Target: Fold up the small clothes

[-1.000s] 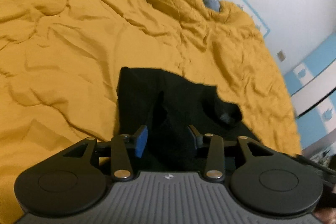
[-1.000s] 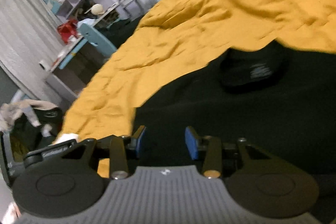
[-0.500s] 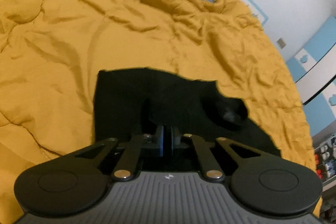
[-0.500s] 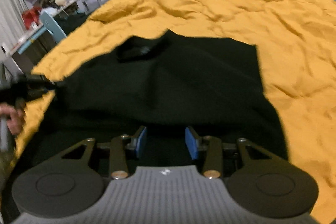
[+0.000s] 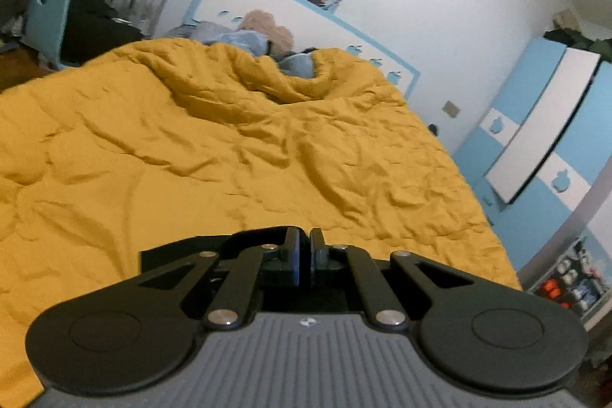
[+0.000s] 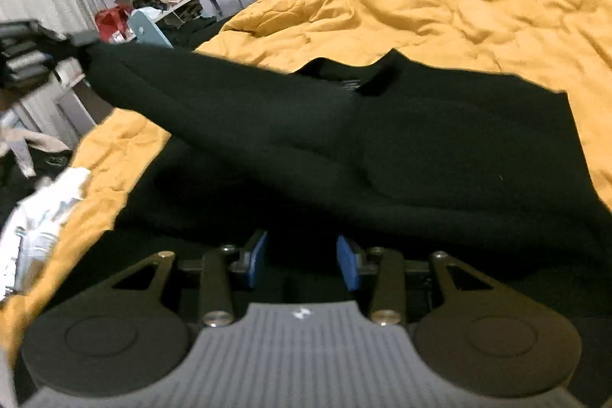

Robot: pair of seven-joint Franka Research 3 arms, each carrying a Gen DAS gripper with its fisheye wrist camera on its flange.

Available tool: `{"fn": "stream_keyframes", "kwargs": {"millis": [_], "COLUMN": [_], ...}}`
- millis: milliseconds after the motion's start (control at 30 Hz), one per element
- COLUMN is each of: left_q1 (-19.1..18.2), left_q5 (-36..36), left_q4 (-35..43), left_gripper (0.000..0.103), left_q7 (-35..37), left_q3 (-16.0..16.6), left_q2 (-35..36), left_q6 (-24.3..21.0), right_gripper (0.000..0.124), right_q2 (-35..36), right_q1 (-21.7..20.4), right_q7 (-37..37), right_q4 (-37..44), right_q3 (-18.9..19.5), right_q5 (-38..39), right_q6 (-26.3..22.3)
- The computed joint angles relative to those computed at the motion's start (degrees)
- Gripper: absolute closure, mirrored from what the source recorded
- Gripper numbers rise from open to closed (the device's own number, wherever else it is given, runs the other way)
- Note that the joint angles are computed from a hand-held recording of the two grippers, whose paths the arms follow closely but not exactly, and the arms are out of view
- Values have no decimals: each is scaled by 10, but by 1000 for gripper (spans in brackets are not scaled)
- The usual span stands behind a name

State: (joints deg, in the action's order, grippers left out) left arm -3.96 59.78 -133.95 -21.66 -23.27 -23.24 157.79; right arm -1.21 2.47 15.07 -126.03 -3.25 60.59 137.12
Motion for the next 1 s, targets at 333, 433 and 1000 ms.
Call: {"fn": "stream_keyframes", "kwargs": {"millis": [333,433,1000], "left_q1": [-66,-63,-75], "left_q5": [-185,-158,-152], "left_q4": [-49,-58,-56], "left_gripper": [99,99,95], "left_q7": [152,114,106], "left_q3": [47,43,54], "left_q2": [89,104,102], "left_q6": [-77,-71,-71], "right_gripper": [124,124,109], "right_q2": [83,72,106], "right_q1": [-87,-96,-88], "right_q7": [170,176,181], "right_q4": [86,76,128], "right_q3": [-35,-31,-14], "right_q5": [-88,-119,-178], "right_q6": [37,47,39]}}
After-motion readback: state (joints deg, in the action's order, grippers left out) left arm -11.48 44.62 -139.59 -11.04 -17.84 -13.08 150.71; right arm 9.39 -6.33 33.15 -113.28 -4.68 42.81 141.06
